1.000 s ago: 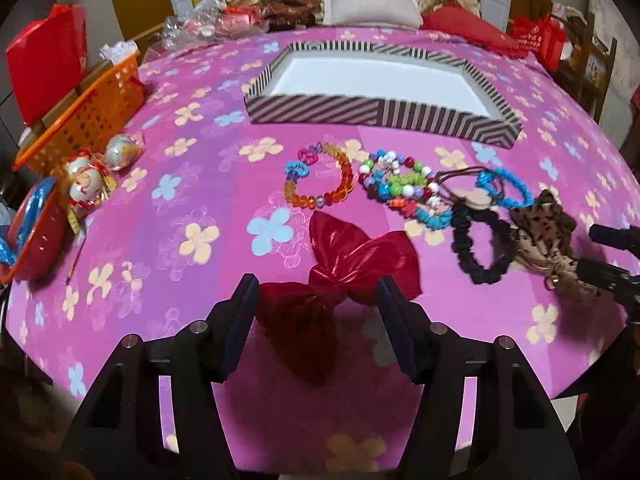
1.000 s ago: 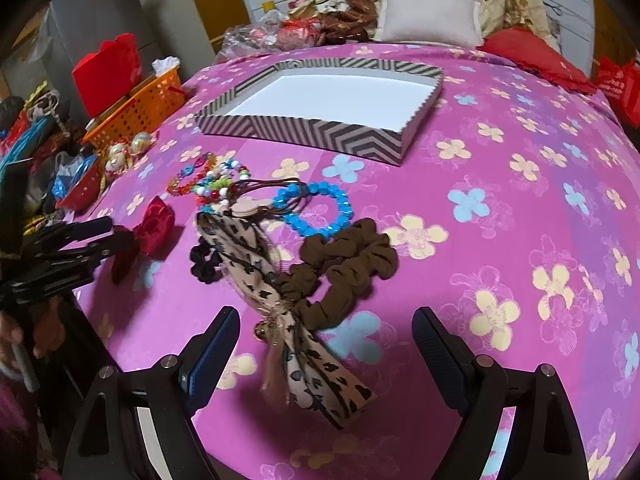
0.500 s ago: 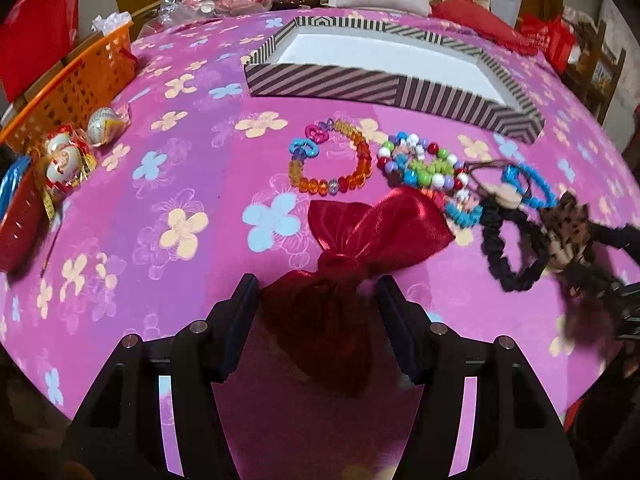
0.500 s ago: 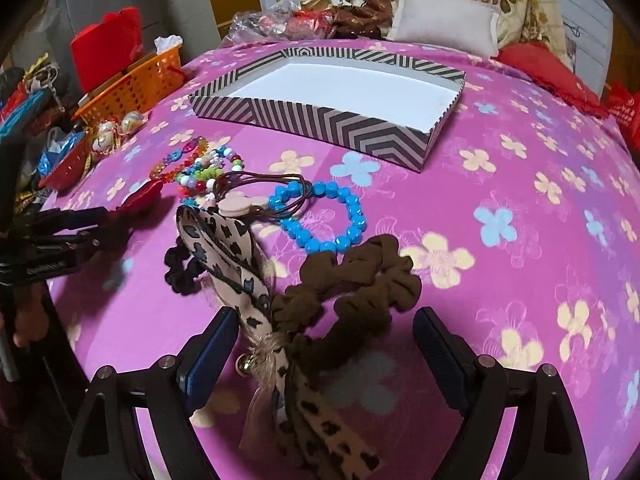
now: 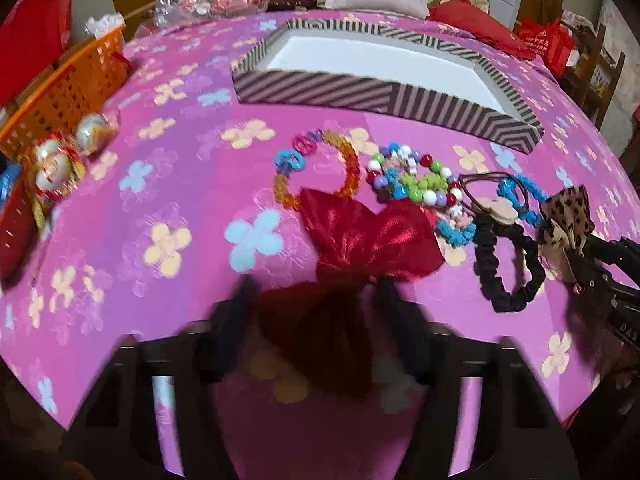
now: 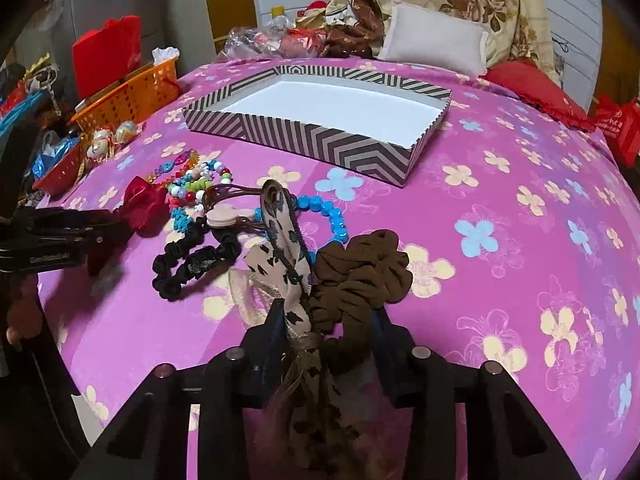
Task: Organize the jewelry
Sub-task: 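Carry the red bow and leopard-print bow over the white tray with both tools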
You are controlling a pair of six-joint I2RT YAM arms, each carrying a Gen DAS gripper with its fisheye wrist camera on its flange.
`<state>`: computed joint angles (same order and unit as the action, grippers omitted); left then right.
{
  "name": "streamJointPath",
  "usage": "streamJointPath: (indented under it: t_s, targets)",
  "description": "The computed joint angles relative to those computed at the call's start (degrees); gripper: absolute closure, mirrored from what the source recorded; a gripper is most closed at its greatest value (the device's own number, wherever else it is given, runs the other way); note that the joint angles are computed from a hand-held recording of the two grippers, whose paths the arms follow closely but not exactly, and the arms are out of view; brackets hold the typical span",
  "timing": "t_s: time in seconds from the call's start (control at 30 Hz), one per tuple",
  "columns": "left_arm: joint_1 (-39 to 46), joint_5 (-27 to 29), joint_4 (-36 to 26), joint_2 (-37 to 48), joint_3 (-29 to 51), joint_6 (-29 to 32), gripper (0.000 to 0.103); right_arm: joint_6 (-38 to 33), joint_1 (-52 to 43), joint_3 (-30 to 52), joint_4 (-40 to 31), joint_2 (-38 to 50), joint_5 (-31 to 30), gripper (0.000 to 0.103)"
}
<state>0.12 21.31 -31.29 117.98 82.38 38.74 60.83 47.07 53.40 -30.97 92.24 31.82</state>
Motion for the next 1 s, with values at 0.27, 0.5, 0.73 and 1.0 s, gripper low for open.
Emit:
streamJointPath:
  t_s: [0.27, 0.5, 0.73, 1.0]
  targets:
    - [1.17, 2.84, -3.61, -1.13, 0.30, -0.51, 0.088, 1.57, 2.29, -1.71, 1.98, -3.52, -0.33, 0.077]
    - [2.02, 6.74, -4.93, -7.06, -1.35, -1.93, 0.088, 1.34, 3.77, 1.24, -1.82, -6.26, 3.53, 0.077]
    - [0.62, 6.66, -4.83, -8.58, 0.59, -4.95, 0.088, -0.45, 2.43, 3.49, -3.81, -7.70, 5.21, 0.077]
    - [-3.11, 2.86, -2.91, -6.49, 4.69, -10.40, 0.088, -5.53, -3.70, 4.52, -3.22, -9.35, 3.62, 0.077]
